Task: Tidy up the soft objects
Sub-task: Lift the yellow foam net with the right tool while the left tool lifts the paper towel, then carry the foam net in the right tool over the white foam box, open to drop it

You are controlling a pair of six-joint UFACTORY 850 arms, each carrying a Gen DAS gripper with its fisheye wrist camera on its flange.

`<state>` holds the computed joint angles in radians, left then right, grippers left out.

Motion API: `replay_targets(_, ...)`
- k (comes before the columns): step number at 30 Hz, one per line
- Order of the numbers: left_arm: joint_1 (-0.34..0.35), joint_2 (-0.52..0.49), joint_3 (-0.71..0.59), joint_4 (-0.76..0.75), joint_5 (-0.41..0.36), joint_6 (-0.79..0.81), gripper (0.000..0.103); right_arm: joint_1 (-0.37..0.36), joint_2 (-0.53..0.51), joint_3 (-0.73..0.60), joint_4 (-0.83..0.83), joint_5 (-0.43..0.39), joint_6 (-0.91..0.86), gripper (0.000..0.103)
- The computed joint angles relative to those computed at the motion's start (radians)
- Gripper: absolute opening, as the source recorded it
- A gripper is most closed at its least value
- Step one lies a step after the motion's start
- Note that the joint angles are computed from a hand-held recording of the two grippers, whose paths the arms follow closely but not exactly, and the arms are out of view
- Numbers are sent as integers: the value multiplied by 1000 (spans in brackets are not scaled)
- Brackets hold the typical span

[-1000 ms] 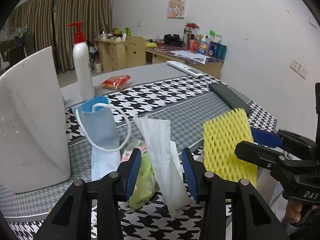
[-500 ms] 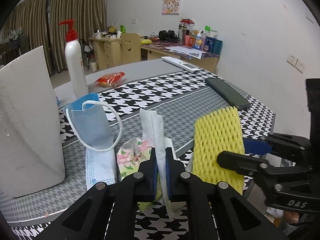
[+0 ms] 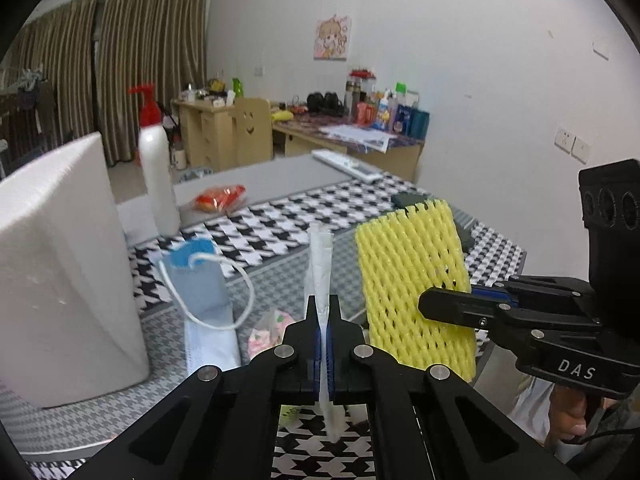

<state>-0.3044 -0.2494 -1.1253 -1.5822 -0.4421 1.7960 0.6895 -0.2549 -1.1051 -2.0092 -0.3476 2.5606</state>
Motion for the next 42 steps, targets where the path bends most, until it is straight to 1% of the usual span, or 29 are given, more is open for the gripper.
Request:
replay_targets(4, 6, 38, 27, -97, 17, 95, 2, 7, 4, -6, 1, -18, -16, 10)
replay_targets(12, 26, 89, 71, -243, 37, 222, 2, 25, 4, -26, 44, -70, -94, 10)
replay_targets(14, 37, 98, 79, -251, 22, 223, 2, 29, 3, -31, 48, -81, -106, 10)
replay_targets(18, 51, 119, 96, -300, 19, 256, 2, 31, 1, -40, 27, -91, -97, 10)
replay_targets(24, 74, 141, 106, -348, 13, 283, 2, 37, -4, -57, -5, -91, -91, 10)
replay_targets(31, 88, 171, 124, -446, 25, 366, 2, 42, -20, -91, -51, -85, -86, 10)
replay_targets(38, 121, 187, 129, -488, 21, 403, 2, 45, -56, -142, -88, -68, -85, 10)
replay_targets(42, 144, 198, 134, -506, 1, 422, 2, 44, -69, -165, -98, -64, -93, 10)
